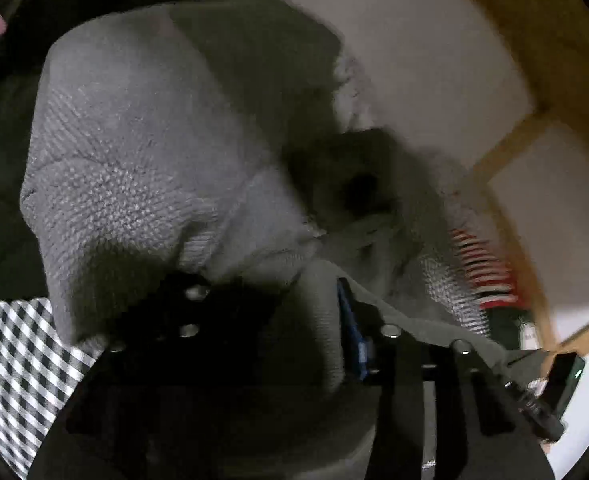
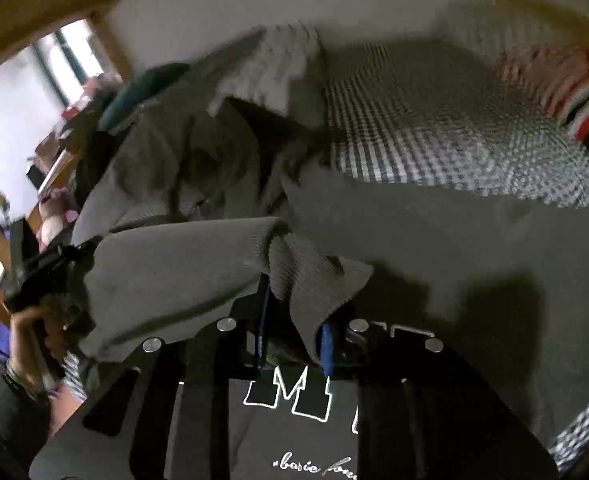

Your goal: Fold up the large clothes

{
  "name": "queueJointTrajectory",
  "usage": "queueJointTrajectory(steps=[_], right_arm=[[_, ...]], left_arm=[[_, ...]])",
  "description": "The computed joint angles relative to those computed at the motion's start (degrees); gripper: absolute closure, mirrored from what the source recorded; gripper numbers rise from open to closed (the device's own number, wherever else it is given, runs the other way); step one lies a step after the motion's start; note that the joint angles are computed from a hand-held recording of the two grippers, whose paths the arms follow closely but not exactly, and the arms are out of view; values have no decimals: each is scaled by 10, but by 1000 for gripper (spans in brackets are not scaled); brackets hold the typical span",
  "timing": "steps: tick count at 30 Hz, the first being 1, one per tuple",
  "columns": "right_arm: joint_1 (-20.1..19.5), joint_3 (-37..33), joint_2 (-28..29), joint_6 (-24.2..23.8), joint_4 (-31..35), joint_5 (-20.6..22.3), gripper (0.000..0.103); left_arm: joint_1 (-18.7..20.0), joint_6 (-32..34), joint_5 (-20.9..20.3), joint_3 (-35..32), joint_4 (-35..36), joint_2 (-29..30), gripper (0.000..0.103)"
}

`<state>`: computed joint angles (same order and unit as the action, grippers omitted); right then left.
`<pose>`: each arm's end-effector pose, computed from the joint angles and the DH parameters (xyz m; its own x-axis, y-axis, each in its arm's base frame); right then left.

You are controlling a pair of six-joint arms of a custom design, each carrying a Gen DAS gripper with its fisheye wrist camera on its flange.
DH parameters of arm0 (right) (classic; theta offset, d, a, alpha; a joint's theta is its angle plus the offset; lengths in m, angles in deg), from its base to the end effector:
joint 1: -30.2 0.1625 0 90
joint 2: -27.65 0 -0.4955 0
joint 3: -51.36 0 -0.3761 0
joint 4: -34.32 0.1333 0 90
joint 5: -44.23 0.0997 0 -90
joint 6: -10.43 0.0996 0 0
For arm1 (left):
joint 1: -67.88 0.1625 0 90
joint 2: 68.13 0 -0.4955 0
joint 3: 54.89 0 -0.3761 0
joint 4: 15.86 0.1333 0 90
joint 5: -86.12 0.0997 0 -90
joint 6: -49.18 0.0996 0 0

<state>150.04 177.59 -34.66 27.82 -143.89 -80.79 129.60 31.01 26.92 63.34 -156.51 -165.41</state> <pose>0.3248 -0.4132 0.2301 -0.9255 0.0428 0.3762 -0.1854 0.8151 -0.5489 -0.0355 -0.4549 0.4946 -0.9613 -0.0642 -0.2681 0.1177 0.7840 -0.6095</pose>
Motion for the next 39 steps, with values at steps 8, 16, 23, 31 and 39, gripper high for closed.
queueJointTrajectory(steps=[8, 16, 23, 31, 39], right_arm=[[-31, 8, 25, 26, 9, -49, 71], [-17, 41, 5, -5, 0, -37, 43], [1, 43, 15, -50, -55, -59, 80], [-56, 59, -10, -21, -44, -46, 53], [-35, 90, 8, -61, -180, -43, 91]], left_arm=[[-57, -25, 116, 58, -61, -56, 38], [-180, -22, 150, 158, 139, -101, 18], [-197, -52, 181, 192, 137, -95, 15], [-176, 3, 198, 207, 62, -61, 15], [-182, -18, 184, 204, 69, -77, 15]])
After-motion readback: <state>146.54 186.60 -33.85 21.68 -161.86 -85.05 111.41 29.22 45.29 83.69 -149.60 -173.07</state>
